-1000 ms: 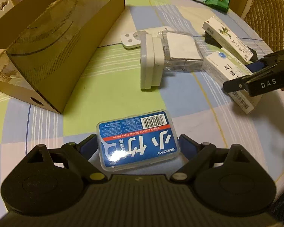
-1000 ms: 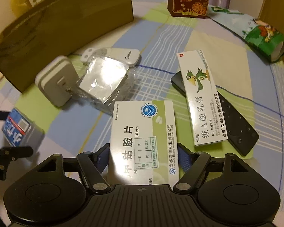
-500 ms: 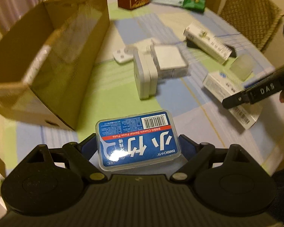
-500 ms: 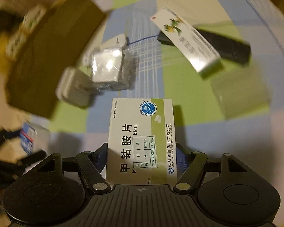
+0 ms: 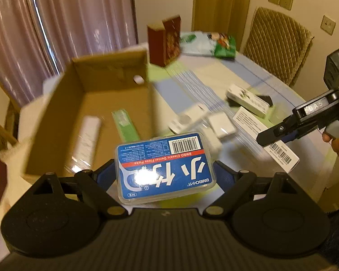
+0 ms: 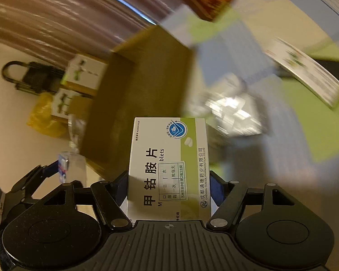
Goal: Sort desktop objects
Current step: 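Carry the floss pack and medicine box into the cardboard box with both tools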
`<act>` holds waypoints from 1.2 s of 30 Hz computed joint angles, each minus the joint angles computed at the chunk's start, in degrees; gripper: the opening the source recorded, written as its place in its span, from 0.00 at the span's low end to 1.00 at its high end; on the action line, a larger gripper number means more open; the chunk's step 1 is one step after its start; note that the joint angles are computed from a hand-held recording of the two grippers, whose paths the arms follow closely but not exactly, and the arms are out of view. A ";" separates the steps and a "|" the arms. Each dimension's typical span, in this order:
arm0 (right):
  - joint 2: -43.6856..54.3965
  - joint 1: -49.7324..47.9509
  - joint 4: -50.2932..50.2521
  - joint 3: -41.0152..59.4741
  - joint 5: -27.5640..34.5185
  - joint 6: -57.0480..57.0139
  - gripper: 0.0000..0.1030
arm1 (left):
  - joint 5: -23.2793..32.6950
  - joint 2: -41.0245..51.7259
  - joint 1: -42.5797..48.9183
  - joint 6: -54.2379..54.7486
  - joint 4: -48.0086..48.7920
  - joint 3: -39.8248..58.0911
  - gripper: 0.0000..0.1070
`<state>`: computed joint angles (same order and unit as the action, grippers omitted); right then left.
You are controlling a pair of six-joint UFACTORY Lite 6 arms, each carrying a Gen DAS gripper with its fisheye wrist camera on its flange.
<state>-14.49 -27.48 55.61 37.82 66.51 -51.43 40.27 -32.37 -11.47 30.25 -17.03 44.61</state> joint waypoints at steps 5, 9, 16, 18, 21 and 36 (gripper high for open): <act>6.02 18.22 10.28 10.33 -10.46 5.35 0.68 | 1.64 11.10 15.05 25.95 -14.14 10.65 0.82; 15.69 29.20 11.04 23.82 -21.00 8.69 0.68 | -2.66 24.02 16.94 37.04 -17.34 21.37 0.82; 35.45 41.94 -7.41 46.99 -37.77 26.14 0.68 | -6.94 46.32 14.38 50.59 -19.96 40.16 0.82; 41.51 44.11 -15.62 53.98 -39.43 34.51 0.68 | -7.90 51.85 13.58 53.38 -19.53 44.59 0.82; 48.52 46.53 -25.31 61.20 -40.15 42.72 0.68 | -6.70 61.24 13.20 55.68 -18.87 54.08 0.82; 63.13 48.45 -41.46 76.02 -33.93 42.25 0.68 | 8.22 96.41 11.80 54.76 -6.68 98.58 0.82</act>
<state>48.64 20.97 14.16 113.84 32.59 -9.17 48.49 64.03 0.33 85.01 -23.71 143.19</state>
